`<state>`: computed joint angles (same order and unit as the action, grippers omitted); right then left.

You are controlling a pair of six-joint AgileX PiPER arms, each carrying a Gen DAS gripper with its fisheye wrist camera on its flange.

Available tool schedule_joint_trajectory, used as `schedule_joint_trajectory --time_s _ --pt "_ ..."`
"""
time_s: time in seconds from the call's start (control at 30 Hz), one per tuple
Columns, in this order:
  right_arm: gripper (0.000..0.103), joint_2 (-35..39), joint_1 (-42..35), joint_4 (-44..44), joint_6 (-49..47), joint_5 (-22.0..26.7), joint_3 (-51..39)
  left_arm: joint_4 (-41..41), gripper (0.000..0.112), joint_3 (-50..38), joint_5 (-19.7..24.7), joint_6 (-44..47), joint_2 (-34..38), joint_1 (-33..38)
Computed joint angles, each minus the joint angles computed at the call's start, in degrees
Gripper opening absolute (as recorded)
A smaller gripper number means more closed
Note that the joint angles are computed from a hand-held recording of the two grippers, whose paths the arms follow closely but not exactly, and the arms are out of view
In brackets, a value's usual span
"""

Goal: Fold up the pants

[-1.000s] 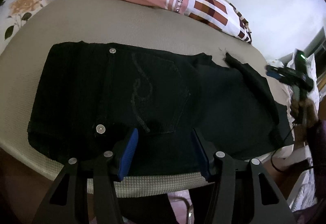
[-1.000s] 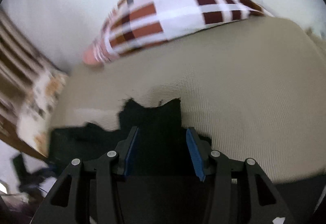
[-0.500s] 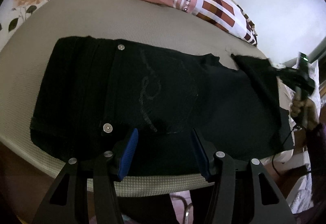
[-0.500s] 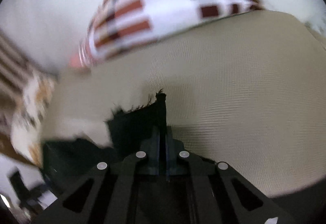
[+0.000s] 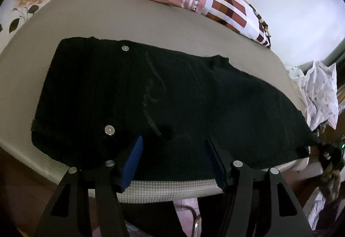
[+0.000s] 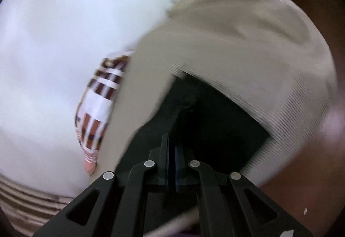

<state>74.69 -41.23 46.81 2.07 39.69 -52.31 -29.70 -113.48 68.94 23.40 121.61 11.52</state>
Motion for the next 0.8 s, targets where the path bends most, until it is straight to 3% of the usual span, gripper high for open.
schedule_joint_trajectory --time_s 0.13,0.37,0.53,0.63,0.73,0.8 --pt "0.003 0.6 -4.4 9.6 -8.6 -1.3 9.1 0.9 0.061 0.1 0.7 -0.4 -0.3 -1.0" --pt "0.003 -0.3 -9.1 25.0 -22.5 0.1 14.4 2.6 0.068 2.2 -1.6 0.3 -2.7 -1.5" --pt "0.003 -1.4 -7.4 23.8 -19.2 0.1 9.7 1.6 0.068 3.2 -1.9 0.9 -3.4 -1.1" --pt "0.003 2.4 -7.6 20.7 -16.7 -0.5 9.8 1.5 0.068 4.8 -2.4 2.6 -3.9 -1.4" --pt "0.003 4.8 -11.4 29.9 -26.2 2.7 13.7 1.0 0.068 6.2 -2.2 4.4 -4.8 -1.6" --pt "0.019 3.8 -12.3 33.9 -28.7 4.5 15.2 0.7 0.068 7.7 -3.0 5.8 -6.0 -1.7"
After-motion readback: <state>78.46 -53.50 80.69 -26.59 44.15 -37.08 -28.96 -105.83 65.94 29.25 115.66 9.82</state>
